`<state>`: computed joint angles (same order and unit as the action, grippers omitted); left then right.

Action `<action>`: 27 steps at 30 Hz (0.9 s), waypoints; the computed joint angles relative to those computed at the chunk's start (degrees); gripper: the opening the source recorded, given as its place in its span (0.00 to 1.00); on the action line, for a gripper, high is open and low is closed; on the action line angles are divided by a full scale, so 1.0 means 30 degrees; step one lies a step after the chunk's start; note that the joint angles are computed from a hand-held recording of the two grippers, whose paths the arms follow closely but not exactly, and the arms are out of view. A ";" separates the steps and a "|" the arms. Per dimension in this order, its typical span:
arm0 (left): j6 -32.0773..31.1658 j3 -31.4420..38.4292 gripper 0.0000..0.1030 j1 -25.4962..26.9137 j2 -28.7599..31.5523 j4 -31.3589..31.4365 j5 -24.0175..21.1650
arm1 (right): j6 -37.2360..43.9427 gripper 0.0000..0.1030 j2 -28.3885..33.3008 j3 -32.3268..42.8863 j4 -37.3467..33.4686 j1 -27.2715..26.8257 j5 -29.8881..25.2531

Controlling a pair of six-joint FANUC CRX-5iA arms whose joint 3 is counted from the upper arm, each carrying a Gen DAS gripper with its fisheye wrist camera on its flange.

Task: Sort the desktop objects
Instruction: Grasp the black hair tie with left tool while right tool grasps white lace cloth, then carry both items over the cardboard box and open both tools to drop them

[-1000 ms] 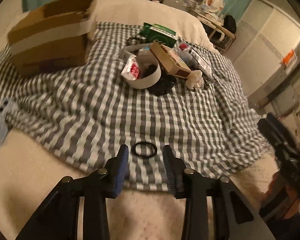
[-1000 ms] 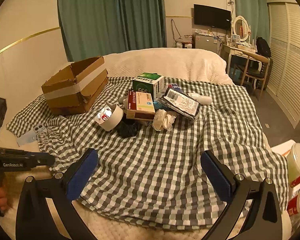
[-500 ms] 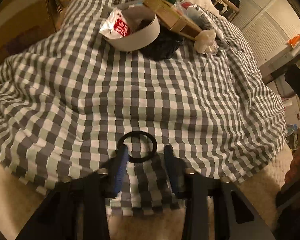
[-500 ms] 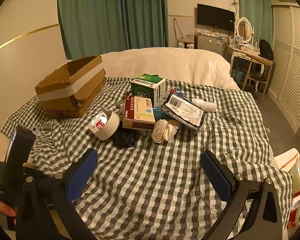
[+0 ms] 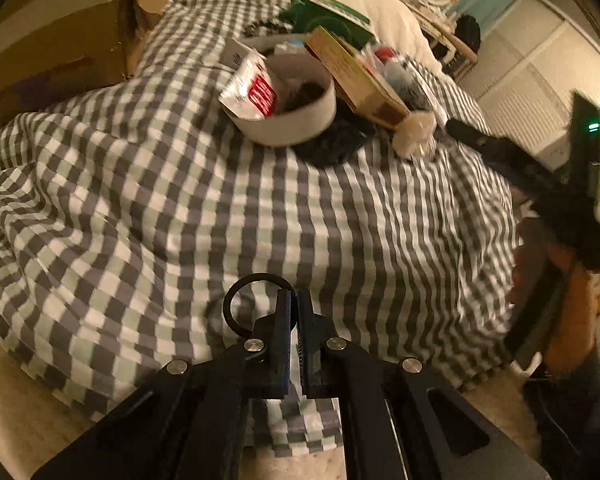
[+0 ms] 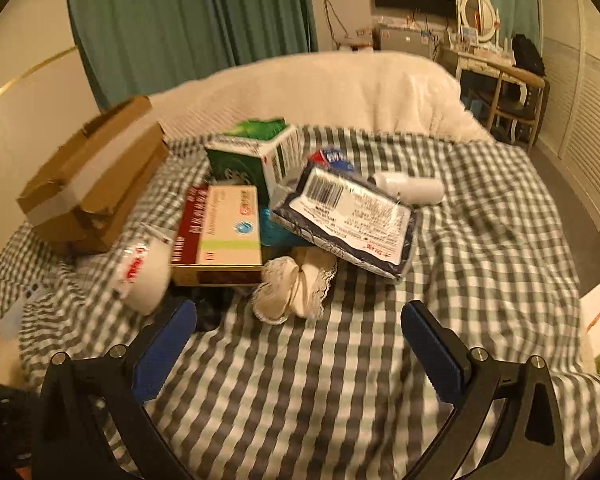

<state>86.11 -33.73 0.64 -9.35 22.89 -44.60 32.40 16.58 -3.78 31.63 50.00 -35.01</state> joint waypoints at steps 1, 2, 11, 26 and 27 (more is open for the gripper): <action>-0.0061 -0.0054 0.03 0.0058 -0.0023 0.0096 0.0141 | -0.0110 0.99 0.0310 0.0184 -0.0002 -0.0089 -0.0004; -0.0060 -0.0141 0.03 0.0106 -0.0082 0.0188 0.0406 | 0.0133 0.99 0.0517 0.0435 -0.0345 -0.0170 -0.0102; -0.0491 -0.0412 0.03 0.0343 -0.0252 0.0610 0.1264 | 0.4718 0.24 0.1943 0.3057 -0.5801 -0.0903 -0.1105; -0.1557 -0.1984 0.03 0.0769 -0.2985 0.1738 0.3311 | 0.3791 0.06 -0.2803 -0.0858 -0.4360 0.0875 0.0619; -0.1510 -0.2047 0.03 0.0792 -0.3205 0.1705 0.3456 | 0.3767 0.06 -0.3006 -0.0916 -0.4199 0.1017 0.0593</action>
<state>81.58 -39.87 3.02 -18.96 28.01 -34.23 43.70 7.56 -6.53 19.04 53.05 -33.23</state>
